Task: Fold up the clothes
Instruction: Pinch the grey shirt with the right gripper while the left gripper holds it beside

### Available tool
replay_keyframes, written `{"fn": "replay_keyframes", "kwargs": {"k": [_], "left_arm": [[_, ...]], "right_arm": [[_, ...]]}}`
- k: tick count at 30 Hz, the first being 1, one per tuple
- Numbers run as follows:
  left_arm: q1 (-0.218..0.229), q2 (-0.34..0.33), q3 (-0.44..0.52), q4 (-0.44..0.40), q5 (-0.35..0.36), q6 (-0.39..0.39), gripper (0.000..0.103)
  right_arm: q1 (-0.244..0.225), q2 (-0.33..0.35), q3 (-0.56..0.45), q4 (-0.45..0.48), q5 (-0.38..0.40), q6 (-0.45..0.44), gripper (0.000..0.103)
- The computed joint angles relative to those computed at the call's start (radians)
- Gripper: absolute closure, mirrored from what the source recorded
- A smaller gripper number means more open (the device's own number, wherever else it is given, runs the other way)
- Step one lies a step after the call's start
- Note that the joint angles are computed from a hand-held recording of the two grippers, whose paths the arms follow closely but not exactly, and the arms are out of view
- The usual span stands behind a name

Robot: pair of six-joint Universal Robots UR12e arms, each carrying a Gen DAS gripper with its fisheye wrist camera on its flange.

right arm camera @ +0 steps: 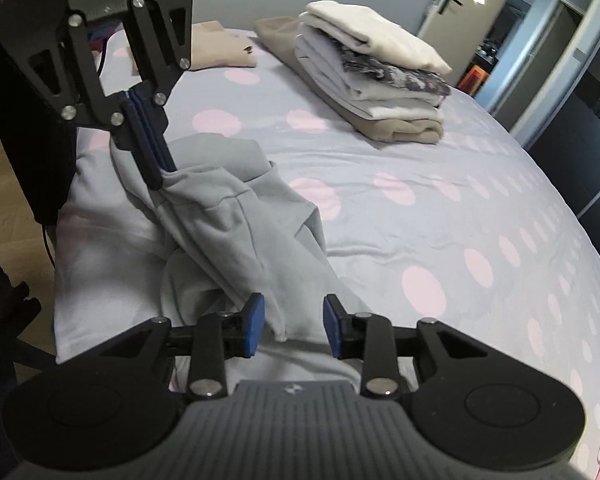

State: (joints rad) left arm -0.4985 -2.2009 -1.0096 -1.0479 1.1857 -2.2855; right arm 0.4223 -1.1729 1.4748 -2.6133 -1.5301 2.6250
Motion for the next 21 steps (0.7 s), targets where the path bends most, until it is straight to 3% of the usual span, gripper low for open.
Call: {"fn": "replay_keyframes", "kwargs": {"k": [9,12,15,19,21], "left_arm": [[0.008,0.009,-0.025,0.059,-0.027,-0.025,0.102],[0.004,0.004,-0.016,0.056,0.01,-0.036,0.102],[0.0,0.001,-0.013,0.061,0.041,-0.049,0.102],[-0.002,0.0,-0.011,0.066,0.057,-0.05,0.102],[-0.002,-0.001,-0.01,0.07,0.065,-0.049,0.095]], "right_arm": [[-0.003,0.034,-0.032,0.053,0.046,-0.079,0.068],[-0.003,0.038,-0.036,0.074,0.046,-0.071,0.073],[-0.002,0.037,-0.032,0.07,0.041,-0.067,0.089],[0.0,0.024,-0.018,0.057,0.034,-0.073,0.094],[0.002,0.014,-0.009,0.055,0.028,-0.092,0.095]]}}
